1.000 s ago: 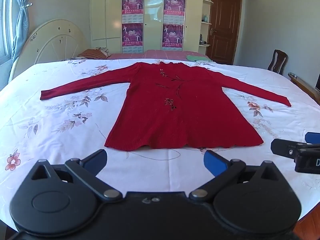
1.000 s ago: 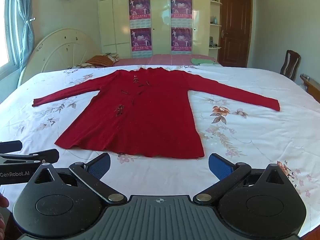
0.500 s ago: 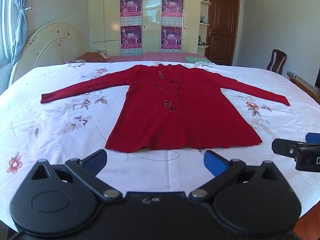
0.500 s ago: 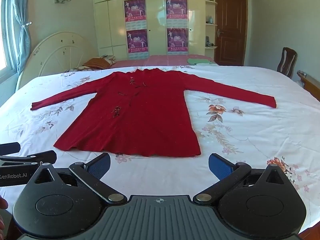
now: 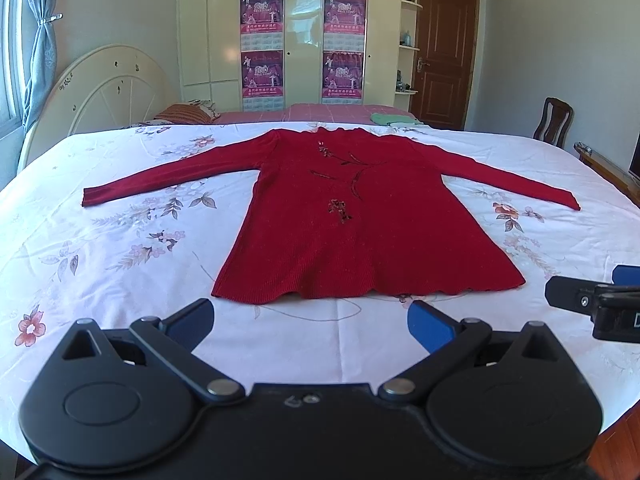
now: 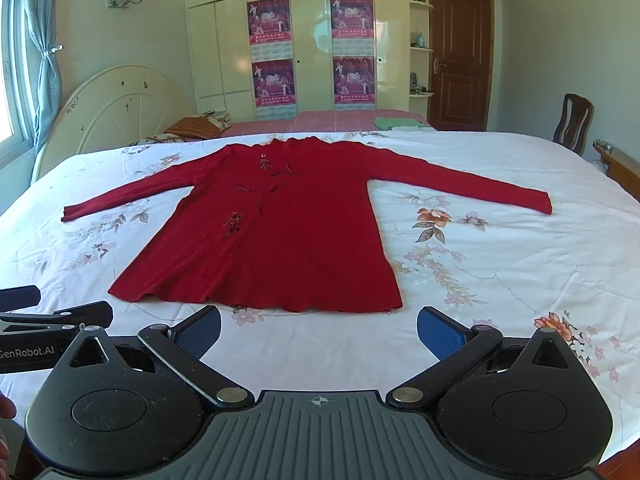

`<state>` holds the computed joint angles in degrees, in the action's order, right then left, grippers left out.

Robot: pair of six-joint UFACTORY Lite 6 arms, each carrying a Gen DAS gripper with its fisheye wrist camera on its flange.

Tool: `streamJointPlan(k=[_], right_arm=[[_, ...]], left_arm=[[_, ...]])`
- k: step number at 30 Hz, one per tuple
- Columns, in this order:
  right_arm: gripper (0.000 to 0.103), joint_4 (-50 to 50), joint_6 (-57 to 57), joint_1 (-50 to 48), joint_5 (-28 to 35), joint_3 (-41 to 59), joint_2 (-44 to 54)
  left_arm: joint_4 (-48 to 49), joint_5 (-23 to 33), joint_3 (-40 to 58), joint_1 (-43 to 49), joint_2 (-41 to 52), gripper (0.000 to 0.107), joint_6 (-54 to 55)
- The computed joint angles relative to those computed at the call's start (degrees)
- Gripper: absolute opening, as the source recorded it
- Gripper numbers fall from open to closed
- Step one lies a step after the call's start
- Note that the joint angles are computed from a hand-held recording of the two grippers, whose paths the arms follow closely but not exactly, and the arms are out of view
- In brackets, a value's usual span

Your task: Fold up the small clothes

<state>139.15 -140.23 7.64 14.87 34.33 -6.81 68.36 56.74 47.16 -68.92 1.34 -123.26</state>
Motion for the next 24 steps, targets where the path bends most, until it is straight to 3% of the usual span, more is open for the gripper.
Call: streamJointPlan(k=[24], right_arm=[[0.103, 0.5, -0.3, 0.3, -0.2, 0.4, 0.5]], left_arm=[[0.8, -0.9, 0.4, 0.8, 0.9, 0.103, 0.4]])
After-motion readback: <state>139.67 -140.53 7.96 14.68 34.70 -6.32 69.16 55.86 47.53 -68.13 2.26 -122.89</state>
